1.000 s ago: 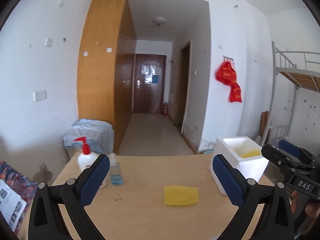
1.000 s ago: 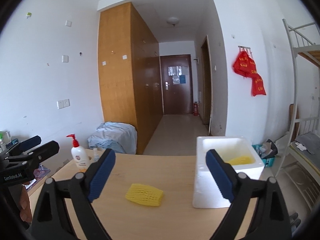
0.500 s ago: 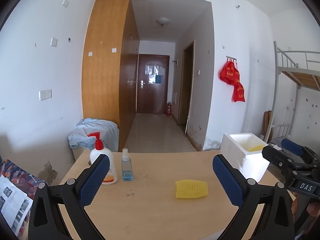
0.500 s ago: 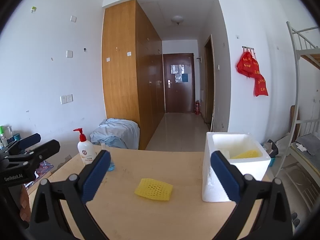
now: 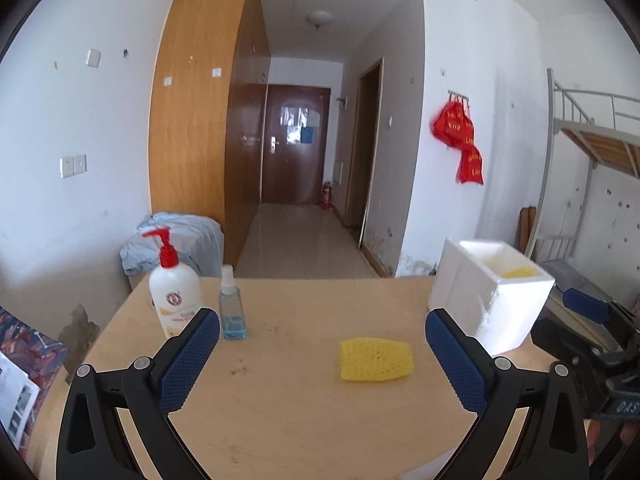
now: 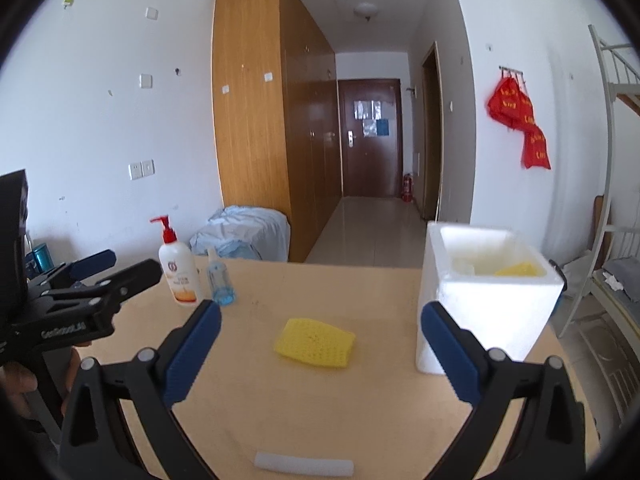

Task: Organize soft objects
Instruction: 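Move both open tools back toward the remaining yellow net on the table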

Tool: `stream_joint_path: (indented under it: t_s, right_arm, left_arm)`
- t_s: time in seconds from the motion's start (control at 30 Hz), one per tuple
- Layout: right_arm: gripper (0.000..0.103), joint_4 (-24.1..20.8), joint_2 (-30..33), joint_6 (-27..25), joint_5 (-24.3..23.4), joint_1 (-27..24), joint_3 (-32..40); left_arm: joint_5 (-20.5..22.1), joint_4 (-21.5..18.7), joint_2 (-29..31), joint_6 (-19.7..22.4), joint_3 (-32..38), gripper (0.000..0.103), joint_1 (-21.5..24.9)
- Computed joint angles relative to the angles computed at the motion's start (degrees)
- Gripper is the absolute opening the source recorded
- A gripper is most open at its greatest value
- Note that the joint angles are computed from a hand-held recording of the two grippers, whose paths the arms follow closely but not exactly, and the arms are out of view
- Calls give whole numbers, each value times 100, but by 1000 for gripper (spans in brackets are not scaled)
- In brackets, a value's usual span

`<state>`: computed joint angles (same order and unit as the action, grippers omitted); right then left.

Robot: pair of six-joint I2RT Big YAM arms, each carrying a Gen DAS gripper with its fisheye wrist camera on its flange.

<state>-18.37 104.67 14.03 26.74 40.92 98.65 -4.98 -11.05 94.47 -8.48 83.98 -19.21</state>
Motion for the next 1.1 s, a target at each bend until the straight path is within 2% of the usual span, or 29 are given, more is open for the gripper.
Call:
stream_joint_path:
  t_s: [0.4,0.67,0.83,1.0,1.1]
  right_arm:
    - [101,-16,-16,94,-689,-83,-572]
    - [101,-85,82,155,-1245,-121,-833]
    - [101,-132,136,127,-1571,-178,-923]
    - [101,-242,252,180,-1843,-236,-854]
    - [101,-299,319,181,-1942,-239,-775]
  left_arm:
    - [287,-195,631,63,294,103,-26]
    - [546,-546,1203,139,776,103,-32]
    - [539,-1024,1615,204,1305,103,-76]
    - [695,-1210,1943,166,1715,103,-110]
    - [555,-1391,2173,244,2028,103,-172]
